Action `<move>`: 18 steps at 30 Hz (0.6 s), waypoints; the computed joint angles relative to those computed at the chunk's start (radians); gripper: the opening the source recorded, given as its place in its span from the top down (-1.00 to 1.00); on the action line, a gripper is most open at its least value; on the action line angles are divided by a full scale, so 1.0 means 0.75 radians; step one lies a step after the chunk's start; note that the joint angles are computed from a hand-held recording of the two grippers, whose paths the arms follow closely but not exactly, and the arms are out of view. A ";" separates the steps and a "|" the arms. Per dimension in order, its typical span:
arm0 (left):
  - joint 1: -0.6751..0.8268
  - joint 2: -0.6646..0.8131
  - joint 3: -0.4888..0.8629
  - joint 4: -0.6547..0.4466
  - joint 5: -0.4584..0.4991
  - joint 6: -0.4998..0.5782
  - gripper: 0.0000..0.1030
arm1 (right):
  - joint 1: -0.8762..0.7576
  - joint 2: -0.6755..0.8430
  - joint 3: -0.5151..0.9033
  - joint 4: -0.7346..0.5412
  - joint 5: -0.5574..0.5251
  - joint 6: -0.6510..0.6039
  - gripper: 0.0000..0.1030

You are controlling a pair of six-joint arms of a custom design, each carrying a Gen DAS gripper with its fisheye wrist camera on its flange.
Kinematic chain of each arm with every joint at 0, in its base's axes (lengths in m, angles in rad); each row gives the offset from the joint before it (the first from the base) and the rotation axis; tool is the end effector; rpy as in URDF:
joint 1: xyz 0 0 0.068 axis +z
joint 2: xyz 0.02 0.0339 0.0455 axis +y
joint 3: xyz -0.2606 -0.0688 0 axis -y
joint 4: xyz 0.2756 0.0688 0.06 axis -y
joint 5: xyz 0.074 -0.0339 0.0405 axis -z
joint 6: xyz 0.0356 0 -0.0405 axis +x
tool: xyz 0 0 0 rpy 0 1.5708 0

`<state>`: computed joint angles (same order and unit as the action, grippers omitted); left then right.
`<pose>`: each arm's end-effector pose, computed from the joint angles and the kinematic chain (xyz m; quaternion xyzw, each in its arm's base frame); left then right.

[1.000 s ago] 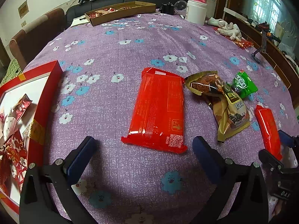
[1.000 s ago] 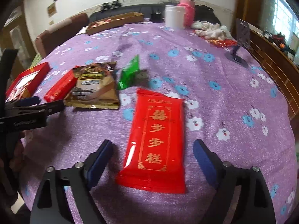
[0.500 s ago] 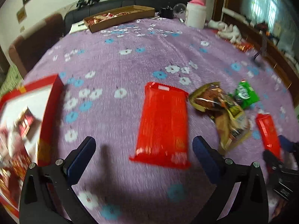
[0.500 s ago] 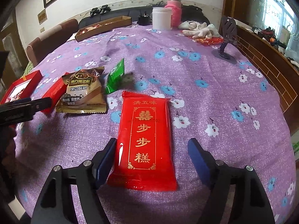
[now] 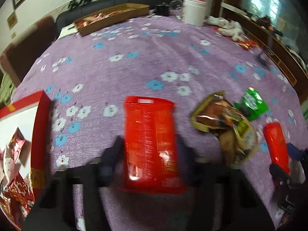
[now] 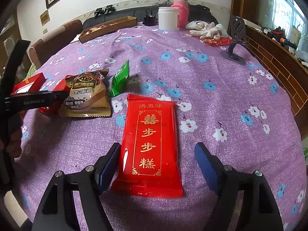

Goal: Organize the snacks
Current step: 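Grasp the long red packet with the left tool, then lift the long red packet with the left tool while the right tool grasps the red gold-lettered packet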

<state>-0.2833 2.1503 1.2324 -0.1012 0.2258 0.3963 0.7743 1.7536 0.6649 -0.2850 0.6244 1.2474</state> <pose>0.4152 -0.1292 0.0565 0.3476 0.8912 -0.0929 0.2763 0.2065 0.1728 0.0525 0.2513 0.9136 -0.0830 0.3087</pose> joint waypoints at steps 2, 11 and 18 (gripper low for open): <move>0.006 -0.012 -0.019 0.008 0.003 -0.008 0.12 | 0.000 0.000 0.000 0.000 0.000 0.000 -0.55; 0.108 -0.147 -0.163 -0.099 0.052 0.050 0.13 | 0.000 0.003 0.002 0.001 -0.001 0.000 -0.55; 0.195 -0.316 -0.403 -0.063 0.073 0.129 0.12 | -0.012 0.017 0.024 -0.024 -0.017 -0.015 -0.57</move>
